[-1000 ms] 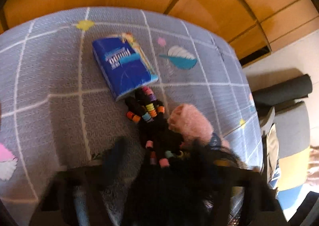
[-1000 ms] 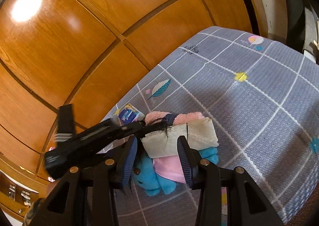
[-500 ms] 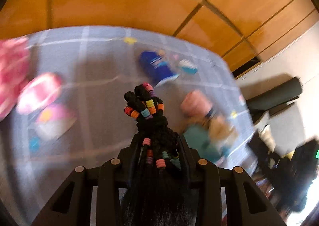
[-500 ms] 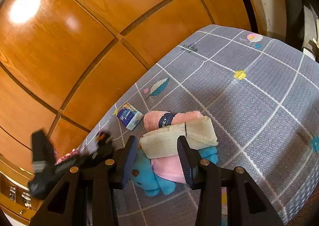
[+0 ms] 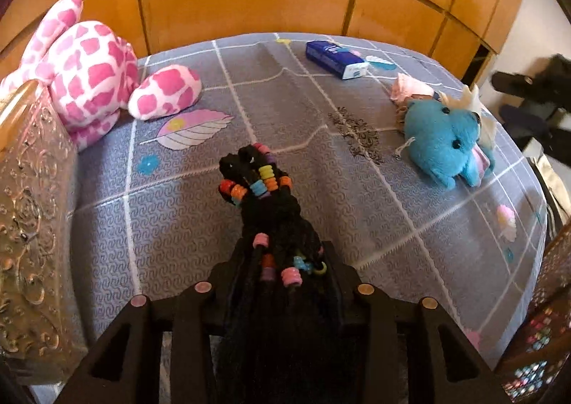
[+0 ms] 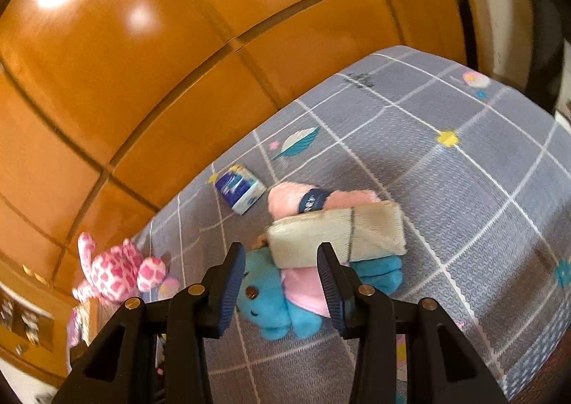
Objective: Organize soft objects
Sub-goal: 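Grasp the blue Tempo tissue pack with the right gripper while the left holds the hair piece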
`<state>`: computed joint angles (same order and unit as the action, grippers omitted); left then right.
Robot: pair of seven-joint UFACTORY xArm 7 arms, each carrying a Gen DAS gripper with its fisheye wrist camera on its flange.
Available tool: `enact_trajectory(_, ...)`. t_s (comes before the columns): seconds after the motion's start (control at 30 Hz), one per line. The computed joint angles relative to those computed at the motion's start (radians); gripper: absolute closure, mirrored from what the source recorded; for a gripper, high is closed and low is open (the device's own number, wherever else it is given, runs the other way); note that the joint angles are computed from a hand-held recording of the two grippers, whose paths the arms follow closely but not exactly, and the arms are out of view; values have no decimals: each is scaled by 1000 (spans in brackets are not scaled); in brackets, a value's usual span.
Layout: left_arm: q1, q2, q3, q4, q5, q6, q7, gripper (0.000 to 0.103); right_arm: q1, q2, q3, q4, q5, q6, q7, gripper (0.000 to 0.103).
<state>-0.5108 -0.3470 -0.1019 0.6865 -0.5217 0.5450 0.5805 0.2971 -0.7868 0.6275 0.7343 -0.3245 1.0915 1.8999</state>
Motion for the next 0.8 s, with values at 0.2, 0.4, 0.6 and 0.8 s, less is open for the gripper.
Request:
enact_trajectory(0.2,-11,11,29,1,-92,6,77,64,-1,182,-76,101,-50,-42,-216,61)
enact_trajectory(0.4,-16,-8,39,-21,-132,-7,103,64,-19,374,-216,203,-102,-90,-456,40)
enact_trajectory(0.6,-8,-24,49,-32,-173,8,138,64,-33,565,-343,298,-85,-87,-630,35)
enact_trajectory(0.8,-2,-29,57,-34,-207,22,165,64,-10,703,-408,378,-71,-29,-752,35)
